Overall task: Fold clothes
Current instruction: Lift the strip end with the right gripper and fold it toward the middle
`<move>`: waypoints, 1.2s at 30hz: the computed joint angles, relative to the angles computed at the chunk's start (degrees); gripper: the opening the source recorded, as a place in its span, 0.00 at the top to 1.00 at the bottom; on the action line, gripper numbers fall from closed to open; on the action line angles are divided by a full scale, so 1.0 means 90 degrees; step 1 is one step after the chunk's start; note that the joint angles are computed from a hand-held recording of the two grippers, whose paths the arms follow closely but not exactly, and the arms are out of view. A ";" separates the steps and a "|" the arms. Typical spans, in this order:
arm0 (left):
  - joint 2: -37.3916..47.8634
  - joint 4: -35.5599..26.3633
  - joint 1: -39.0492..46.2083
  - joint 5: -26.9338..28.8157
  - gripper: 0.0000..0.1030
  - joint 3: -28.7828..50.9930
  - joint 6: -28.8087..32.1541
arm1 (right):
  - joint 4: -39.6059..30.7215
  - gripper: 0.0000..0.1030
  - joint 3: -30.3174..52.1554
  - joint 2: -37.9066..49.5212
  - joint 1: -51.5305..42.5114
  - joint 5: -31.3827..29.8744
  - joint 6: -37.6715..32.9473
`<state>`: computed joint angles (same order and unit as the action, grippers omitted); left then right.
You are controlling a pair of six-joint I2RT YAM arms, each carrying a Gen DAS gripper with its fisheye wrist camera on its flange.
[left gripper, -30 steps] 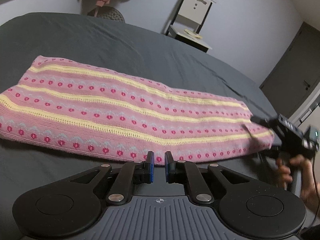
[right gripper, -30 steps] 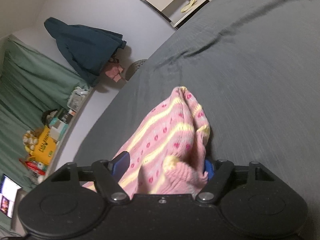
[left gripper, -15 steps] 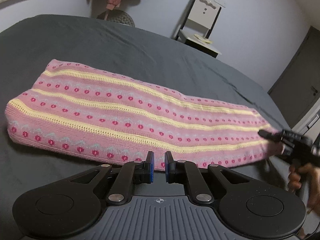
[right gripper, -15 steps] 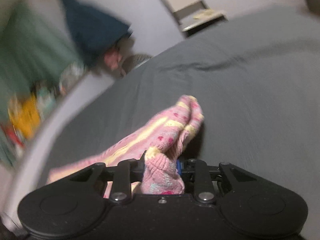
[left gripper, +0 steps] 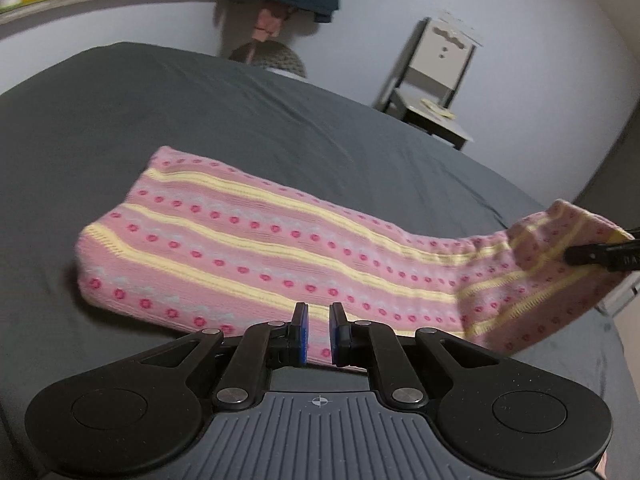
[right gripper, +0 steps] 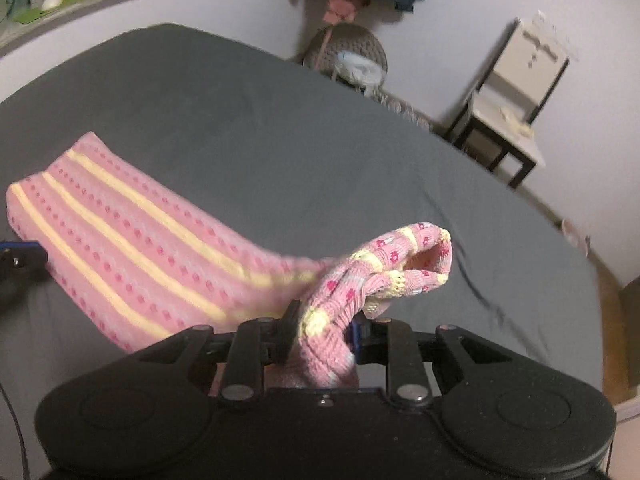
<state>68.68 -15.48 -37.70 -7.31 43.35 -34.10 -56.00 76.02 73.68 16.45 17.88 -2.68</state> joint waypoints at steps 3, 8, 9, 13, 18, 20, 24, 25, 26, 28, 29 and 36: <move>-0.0222 0.0003 0.0192 0.0023 0.91 -0.0110 -0.0105 | 0.0723 0.78 -0.0203 0.0058 0.0487 -0.0035 0.0649; -0.0615 -0.0033 0.0722 0.0394 0.91 -0.0349 -0.0112 | 0.1937 0.79 -0.0784 -0.0033 0.0949 -0.0097 0.1715; -0.0629 -0.0056 0.0756 0.0379 0.91 -0.0355 -0.0166 | 0.2093 0.79 -0.0871 -0.0060 0.1050 -0.0038 0.1777; -0.0785 -0.0207 0.0549 -0.0123 0.91 -0.0379 -0.0015 | 0.2387 0.79 -0.0984 -0.0126 0.1422 0.0111 0.1774; -0.1148 -0.0457 0.0528 -0.0589 0.91 -0.0445 0.0080 | 0.2723 0.79 -0.0944 -0.0007 0.2076 0.0311 0.1487; -0.1290 -0.0565 0.0711 -0.0574 0.91 -0.0477 -0.0058 | 0.2874 0.79 -0.0911 0.0187 0.2311 0.0327 0.1457; -0.1401 -0.0759 0.1044 -0.0755 0.91 -0.0559 -0.0414 | 0.3319 0.79 -0.0714 0.0878 0.2703 0.0314 0.1652; -0.1418 -0.0788 0.1148 -0.0768 0.91 -0.0615 -0.0531 | 0.3492 0.79 -0.0741 0.1028 0.2792 0.0330 0.1692; -0.1435 -0.0812 0.1265 -0.0766 0.92 -0.0677 -0.0645 | 0.3656 0.80 -0.0777 0.1174 0.2883 0.0350 0.1778; -0.1452 -0.0855 0.1506 -0.0755 0.92 -0.0793 -0.0865 | 0.3983 0.81 -0.0846 0.1478 0.2983 0.0324 0.2079; -0.1446 -0.0872 0.1614 -0.0704 0.92 -0.0812 -0.1062 | 0.4134 0.82 -0.0878 0.1599 0.3010 0.0342 0.2266; -0.1180 -0.0369 0.2030 -0.0361 0.92 -0.0957 -0.1155 | 0.5846 0.84 -0.1446 0.1755 0.3085 0.0355 0.2970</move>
